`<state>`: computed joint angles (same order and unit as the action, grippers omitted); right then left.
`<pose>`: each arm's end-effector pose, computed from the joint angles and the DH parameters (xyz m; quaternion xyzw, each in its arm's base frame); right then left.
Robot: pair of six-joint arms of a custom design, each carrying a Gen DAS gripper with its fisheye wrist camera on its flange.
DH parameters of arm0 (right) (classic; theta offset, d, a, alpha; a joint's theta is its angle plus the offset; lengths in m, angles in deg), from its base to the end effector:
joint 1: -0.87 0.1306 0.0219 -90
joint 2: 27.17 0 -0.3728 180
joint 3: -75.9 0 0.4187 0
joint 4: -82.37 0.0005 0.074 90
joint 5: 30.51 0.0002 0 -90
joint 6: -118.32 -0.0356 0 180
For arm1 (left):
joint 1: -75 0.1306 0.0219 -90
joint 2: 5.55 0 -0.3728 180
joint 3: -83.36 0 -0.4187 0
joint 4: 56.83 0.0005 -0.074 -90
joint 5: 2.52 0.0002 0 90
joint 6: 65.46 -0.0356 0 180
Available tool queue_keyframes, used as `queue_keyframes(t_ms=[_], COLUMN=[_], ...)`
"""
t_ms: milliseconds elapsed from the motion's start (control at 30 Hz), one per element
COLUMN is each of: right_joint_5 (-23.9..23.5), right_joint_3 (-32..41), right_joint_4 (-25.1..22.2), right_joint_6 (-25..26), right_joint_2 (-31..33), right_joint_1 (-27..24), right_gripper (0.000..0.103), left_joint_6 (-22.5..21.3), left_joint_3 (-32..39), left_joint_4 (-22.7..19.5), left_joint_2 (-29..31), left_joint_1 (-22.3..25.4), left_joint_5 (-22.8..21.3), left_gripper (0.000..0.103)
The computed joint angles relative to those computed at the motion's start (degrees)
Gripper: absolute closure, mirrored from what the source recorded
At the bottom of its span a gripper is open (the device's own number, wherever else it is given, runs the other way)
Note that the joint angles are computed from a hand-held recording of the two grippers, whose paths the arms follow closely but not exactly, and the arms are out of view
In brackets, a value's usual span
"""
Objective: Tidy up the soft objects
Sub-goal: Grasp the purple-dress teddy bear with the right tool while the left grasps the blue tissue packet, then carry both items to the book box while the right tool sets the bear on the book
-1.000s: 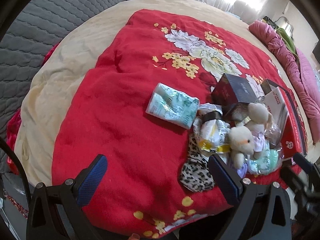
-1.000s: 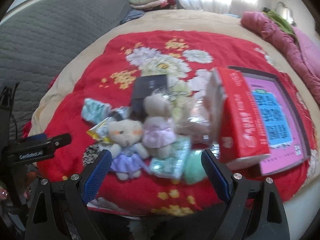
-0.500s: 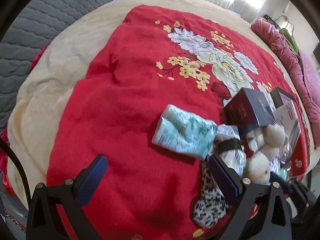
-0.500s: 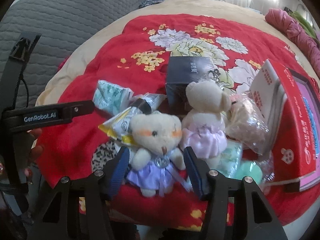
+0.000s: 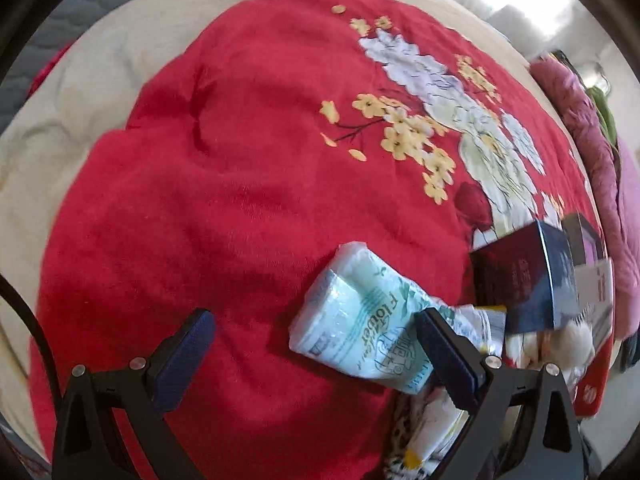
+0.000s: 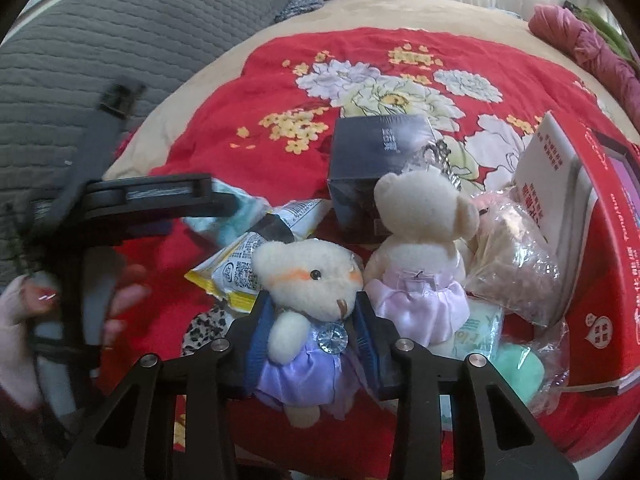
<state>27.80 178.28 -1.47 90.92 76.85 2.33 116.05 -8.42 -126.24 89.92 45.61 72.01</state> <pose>0.5381 0.0319 0.3763 -0.5189 0.8092 0.2156 0.1714 0.4380 -0.2364 0.3434 -0.5212 0.8350 -0.0342 0.1731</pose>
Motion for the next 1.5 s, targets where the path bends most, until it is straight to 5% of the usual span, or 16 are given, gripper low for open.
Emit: queue_keyframes(t_ms=[133, 200, 267, 467, 667, 933, 1167, 1500], right_joint_5=[-1.2, -2.1, -2.7, -4.2, -5.5, -8.0, -10.8, -14.9], right_joint_3=[0.6, 1.1, 1.8, 4.0, 5.5, 8.4, 13.1, 24.7], right_joint_4=[-0.9, -1.6, -2.3, -3.8, -4.3, -6.3, -8.2, -9.4], right_joint_6=[0.9, 1.3, 1.7, 1.2, 0.7, 0.5, -1.2, -6.0], right_joint_2=[-0.3, -0.4, -0.5, 0.1, 0.5, 1.1, 2.9, 8.0], right_joint_1=[-0.5, -0.8, -1.1, -1.9, -2.6, -3.4, -4.9, -8.5], right_gripper=[0.062, 0.062, 0.062, 0.062, 0.062, 0.062, 0.062, 0.062], left_joint_6=[-0.5, -0.9, -2.0, -0.8, 0.5, 2.2, -1.5, -9.2], left_joint_3=[1.5, 3.2, 4.9, 3.5, 1.3, 5.9, 15.8, 30.9], left_joint_4=[-0.2, -1.5, -2.5, 0.5, 2.1, -4.0, -10.7, -12.6], left_joint_2=[1.4, 2.7, 3.7, 1.6, -1.2, -1.7, 1.0, 9.4], left_joint_1=[1.1, 1.1, 0.7, 0.2, -1.1, -4.6, -6.8, -9.1], left_joint_5=[1.3, 0.6, 0.1, 0.0, -1.4, -8.0, -14.1, -16.5], left_gripper=[0.002, 0.012, 0.037, 0.057, 0.062, 0.063, 0.063, 0.063])
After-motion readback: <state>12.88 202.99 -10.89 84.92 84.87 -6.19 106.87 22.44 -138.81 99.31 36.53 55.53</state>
